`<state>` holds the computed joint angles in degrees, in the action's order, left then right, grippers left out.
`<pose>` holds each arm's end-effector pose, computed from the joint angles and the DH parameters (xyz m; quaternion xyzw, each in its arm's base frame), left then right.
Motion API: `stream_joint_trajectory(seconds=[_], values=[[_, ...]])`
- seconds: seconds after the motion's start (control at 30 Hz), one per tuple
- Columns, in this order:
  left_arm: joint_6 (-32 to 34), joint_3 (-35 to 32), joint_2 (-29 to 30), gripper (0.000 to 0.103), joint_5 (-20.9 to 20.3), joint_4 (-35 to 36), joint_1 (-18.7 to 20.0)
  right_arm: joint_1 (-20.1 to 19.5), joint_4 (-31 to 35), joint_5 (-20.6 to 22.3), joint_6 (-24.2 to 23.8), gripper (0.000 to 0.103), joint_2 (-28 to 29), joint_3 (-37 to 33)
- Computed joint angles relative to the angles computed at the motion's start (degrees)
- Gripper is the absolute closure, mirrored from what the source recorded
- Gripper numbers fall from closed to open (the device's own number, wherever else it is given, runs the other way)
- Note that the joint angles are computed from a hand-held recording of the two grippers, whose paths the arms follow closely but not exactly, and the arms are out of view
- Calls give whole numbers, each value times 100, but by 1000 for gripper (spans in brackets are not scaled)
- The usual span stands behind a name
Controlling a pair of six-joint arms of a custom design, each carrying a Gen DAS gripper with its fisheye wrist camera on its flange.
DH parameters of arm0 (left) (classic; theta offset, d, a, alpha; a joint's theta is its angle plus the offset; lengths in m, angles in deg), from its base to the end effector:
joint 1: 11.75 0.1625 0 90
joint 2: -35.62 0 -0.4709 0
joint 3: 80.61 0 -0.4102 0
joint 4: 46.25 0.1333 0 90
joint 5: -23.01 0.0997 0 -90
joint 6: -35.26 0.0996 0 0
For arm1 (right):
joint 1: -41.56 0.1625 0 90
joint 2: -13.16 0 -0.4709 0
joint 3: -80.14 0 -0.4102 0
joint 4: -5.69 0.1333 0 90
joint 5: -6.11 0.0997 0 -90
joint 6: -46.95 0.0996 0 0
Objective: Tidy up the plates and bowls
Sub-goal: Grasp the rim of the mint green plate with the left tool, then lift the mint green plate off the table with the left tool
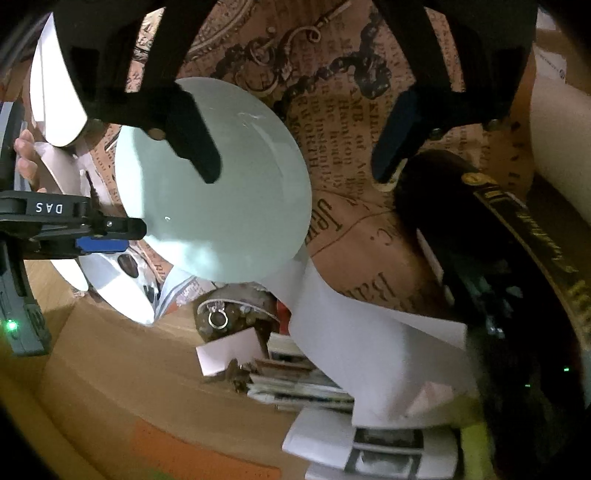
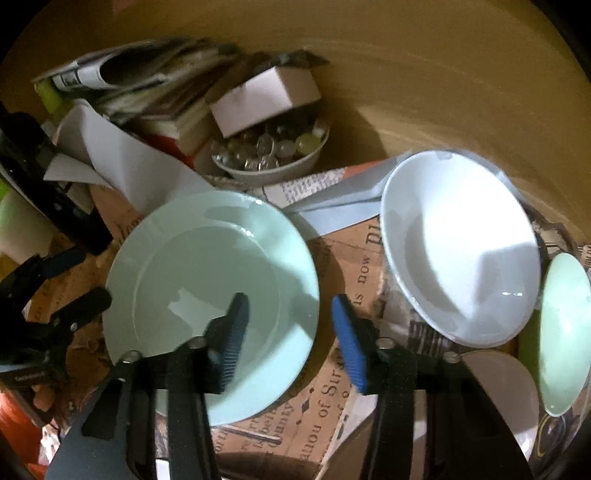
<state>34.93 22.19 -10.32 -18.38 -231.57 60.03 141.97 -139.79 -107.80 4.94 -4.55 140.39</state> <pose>-0.0121 -0.7022 0.1679 -0.0001 0.8711 -0.3589 0.3352 0.2483 -0.8373 -0.0380 0.4084 -0.8824 0.0500 0.2281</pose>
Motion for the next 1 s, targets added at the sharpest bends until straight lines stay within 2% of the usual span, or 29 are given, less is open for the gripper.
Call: stream_joint_trajectory(seconds=[0.3,0.43,0.73,0.77,0.8,1.0], values=[[-116,-120,-29,54,-438,459,177,69,487,-471,212,73,226,-362],[-163,-159,-24,62,-573,560,222,103,622,-699,181,73,370,-532],[-70,-196,34,63,-783,575,258,68,966,-718,282,73,499,-856],[-42,-203,53,64,-781,575,249,75,1024,-713,291,75,562,-976],[-23,-220,69,69,-813,595,251,82,1004,-720,304,79,632,-1045],[-150,-244,95,69,-736,696,223,47,1015,-501,428,84,543,-1020]])
